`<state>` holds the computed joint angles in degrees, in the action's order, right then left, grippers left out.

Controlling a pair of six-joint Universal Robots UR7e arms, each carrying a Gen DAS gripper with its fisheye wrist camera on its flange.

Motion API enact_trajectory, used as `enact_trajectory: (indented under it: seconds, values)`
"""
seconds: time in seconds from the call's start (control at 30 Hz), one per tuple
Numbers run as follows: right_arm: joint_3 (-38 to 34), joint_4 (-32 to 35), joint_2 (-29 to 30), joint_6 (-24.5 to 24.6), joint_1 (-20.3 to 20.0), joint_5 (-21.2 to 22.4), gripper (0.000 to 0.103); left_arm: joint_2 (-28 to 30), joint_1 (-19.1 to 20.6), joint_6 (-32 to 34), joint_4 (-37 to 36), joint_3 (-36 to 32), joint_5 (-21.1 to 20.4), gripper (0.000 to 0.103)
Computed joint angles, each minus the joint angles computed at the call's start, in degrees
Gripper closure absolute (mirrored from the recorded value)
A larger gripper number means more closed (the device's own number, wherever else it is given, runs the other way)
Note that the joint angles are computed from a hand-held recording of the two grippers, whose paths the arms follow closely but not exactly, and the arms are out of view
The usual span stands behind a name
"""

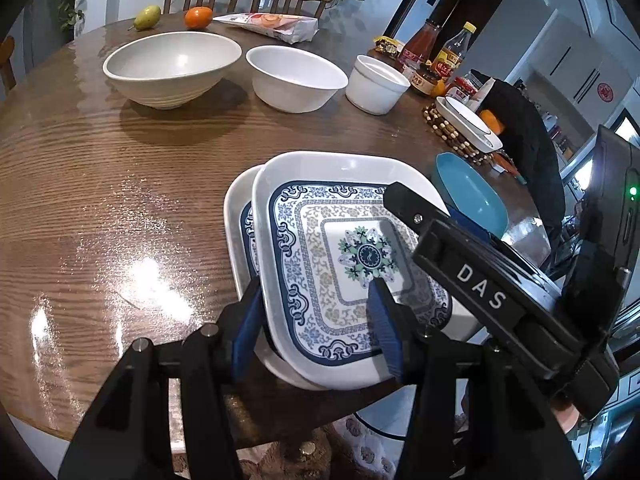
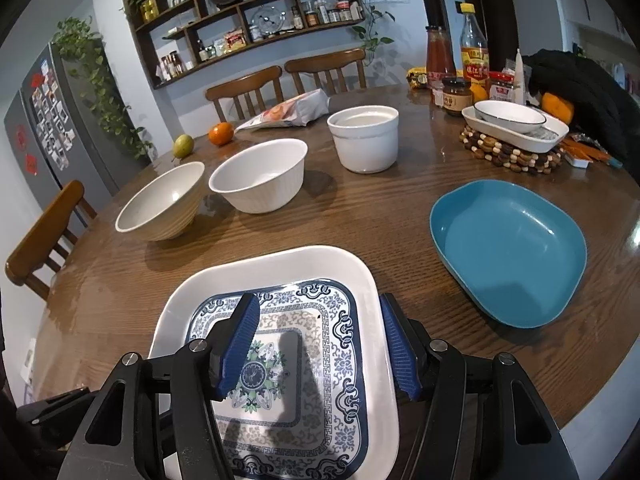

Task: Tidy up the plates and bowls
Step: 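Lower the held plate onto the other patterned plate with both tools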

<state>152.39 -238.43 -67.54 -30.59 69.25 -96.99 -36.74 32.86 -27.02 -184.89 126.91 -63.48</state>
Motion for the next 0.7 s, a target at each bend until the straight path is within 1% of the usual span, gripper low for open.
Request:
enact_trajectory:
  seconds: [0.1, 0.4, 0.67, 0.7]
  values:
    - [-0.02, 0.02, -0.03, -0.26, -0.24, 0.56, 0.04, -0.03, -0.27, 0.45, -0.12, 0.13, 0.6, 0.052]
    - [-0.05, -0.55, 0.36, -0.14, 0.08, 0.11, 0.04, -0.82, 0.2, 0.57, 0.37, 0.38, -0.61, 0.052]
    - [0.04, -0.94, 0.71, -0.17, 0.08, 0.14, 0.04, -1.68, 0.99, 0.87, 1.14, 0.4, -2.46, 0.051]
    - [-0.02, -1.07, 0.75, -0.34, -0.02, 0.22, 0.04, -1.88, 1.29, 0.8, 0.96, 0.44, -3.1, 0.049]
